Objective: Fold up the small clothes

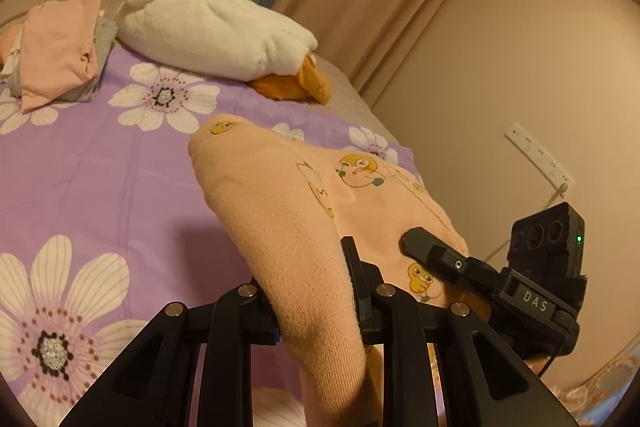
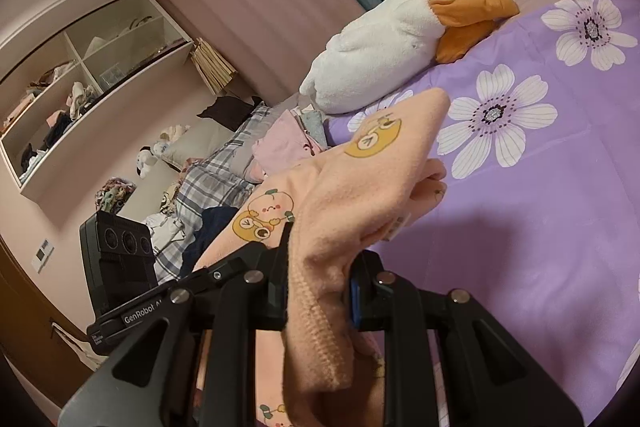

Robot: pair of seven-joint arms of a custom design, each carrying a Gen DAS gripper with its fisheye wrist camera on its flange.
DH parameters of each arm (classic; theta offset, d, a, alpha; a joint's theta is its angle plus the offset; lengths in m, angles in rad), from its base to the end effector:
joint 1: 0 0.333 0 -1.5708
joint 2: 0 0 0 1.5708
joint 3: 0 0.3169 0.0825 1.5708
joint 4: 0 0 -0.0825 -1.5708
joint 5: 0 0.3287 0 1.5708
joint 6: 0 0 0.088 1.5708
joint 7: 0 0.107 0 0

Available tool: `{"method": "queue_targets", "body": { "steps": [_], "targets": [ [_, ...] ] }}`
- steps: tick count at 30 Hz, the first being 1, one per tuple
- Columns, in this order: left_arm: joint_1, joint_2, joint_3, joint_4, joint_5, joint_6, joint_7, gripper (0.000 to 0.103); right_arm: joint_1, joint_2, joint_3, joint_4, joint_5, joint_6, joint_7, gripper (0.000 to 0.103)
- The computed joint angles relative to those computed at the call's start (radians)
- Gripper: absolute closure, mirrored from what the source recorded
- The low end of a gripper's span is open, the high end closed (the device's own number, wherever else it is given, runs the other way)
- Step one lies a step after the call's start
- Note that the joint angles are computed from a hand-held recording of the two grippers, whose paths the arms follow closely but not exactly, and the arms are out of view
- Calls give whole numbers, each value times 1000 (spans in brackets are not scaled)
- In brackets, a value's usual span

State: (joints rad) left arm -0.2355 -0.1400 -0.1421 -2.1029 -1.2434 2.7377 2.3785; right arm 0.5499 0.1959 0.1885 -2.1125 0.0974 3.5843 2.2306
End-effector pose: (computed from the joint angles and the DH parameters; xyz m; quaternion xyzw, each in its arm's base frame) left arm 0.4775 -0.1541 0.5697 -0.5446 0.6646 -0.5098 0.0423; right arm 0.4344 0.3669 0.5218 -0.5474 0.5877 -0.0283 0.5950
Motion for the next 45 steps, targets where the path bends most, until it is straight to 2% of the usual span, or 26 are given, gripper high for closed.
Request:
{"method": "queue_targets", "body": {
  "steps": [5,11,14,18,19,21,22,23,25,27,29,31,32,34,36,37,39,40,42,45],
  "targets": [
    [-2,9,-7,3,12,18,-27,81,-26,8,14,-1,-35,6,47,81],
    [-15,12,-25,-10,102,84,-86,81,10,7,-11,7,16,-24,18,81],
    [-20,14,-19,-13,116,96,-101,81,50,15,-38,25,71,-39,-30,80],
    [-16,24,-24,-25,202,156,-169,81,175,40,-135,87,215,-98,-171,80],
    [-16,26,-25,-28,226,171,-186,81,221,52,-176,111,254,-119,-212,80],
    [-11,31,-25,-36,289,203,-230,81,360,79,-314,170,341,-181,-289,80],
    [-10,33,-21,-37,306,211,-246,81,400,97,-359,199,347,-208,-299,80],
    [-9,34,-15,-37,316,219,-260,81,409,105,-371,211,336,-218,-292,80],
    [-11,35,-1,-33,307,230,-251,81,382,127,-348,247,297,-239,-271,80],
    [-10,38,7,-27,307,252,-232,81,302,153,-270,292,246,-249,-257,80],
    [-13,47,6,-25,316,307,-207,81,250,175,-224,335,202,-266,-248,80],
    [-12,70,1,-20,344,353,-213,81,253,204,-240,381,169,-280,-229,80],
    [-1,84,-9,-26,401,382,-267,81,270,222,-268,409,158,-293,-212,80],
    [31,116,-23,-41,596,409,-423,81,265,261,-276,463,133,-325,-184,80],
    [52,146,-23,-38,718,396,-512,81,275,288,-301,502,104,-381,-155,80],
    [59,165,-30,-25,689,388,-494,81,268,305,-301,519,93,-404,-141,80],
    [98,193,-79,7,489,359,-342,81,245,326,-281,529,80,-406,-116,80],
    [119,214,-99,32,393,331,-266,81,218,338,-254,532,81,-414,-105,80],
    [142,251,-100,62,365,260,-245,81,152,355,-183,536,80,-431,-99,80],
    [153,308,-74,89,484,168,-366,81,84,389,-105,553,72,-470,-81,80]
  ]
}}
